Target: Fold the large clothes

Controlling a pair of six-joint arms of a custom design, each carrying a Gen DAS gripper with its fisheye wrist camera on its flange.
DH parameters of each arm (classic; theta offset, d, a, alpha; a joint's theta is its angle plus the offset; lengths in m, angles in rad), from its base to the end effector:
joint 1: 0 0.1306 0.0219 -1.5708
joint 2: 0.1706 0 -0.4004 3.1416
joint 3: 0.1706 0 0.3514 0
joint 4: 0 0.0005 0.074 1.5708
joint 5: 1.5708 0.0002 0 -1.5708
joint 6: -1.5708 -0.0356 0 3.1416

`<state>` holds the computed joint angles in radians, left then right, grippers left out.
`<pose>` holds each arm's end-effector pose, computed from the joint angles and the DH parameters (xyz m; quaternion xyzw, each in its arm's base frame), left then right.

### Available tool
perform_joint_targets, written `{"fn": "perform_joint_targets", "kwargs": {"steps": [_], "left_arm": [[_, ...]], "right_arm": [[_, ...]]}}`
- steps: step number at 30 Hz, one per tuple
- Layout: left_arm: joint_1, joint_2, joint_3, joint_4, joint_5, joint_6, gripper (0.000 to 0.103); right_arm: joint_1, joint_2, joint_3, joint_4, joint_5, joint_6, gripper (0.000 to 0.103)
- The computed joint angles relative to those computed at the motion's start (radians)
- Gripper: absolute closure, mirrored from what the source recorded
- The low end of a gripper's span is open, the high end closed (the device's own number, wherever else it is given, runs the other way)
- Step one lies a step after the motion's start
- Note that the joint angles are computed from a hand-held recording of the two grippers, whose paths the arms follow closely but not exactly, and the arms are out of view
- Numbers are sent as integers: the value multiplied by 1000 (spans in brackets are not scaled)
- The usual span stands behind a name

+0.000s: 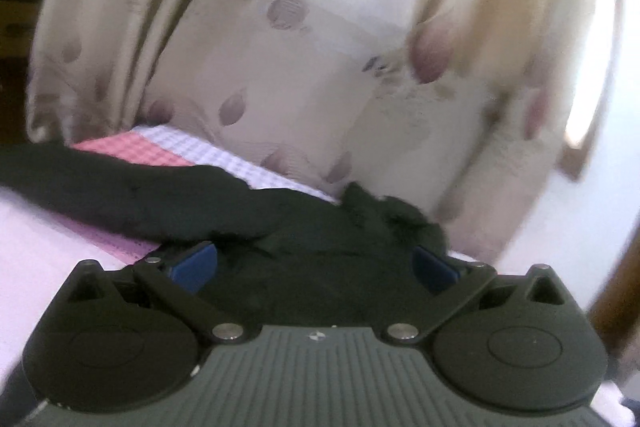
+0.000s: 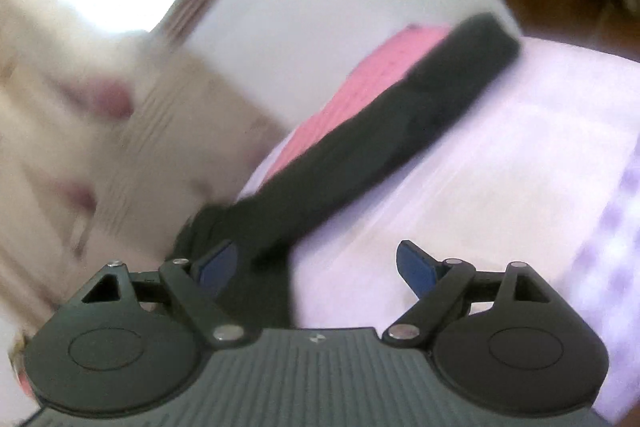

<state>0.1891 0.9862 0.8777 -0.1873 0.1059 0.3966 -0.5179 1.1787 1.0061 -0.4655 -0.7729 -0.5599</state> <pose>0.3099 0.0550 0.4270 -0.2015 0.7774 -0.1039 0.5868 0.3248 -0.1570 0.4014 0.2791 0.7971 0.3453 0.4093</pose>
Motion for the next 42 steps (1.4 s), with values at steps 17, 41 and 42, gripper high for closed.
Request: {"fn": "perform_joint_targets", "kwargs": {"steps": [17,41,42], "left_arm": [[-36,252,97,-27,-170,40,0],[60,191,-47,247,-16,287,0],[61,190,-48,252,-15,293,0]], "right_arm": [[12,358,232,191,253,-133,15],[688,399,662,168,285,-134,90],[729,416,655,184,287,-127,90]]}}
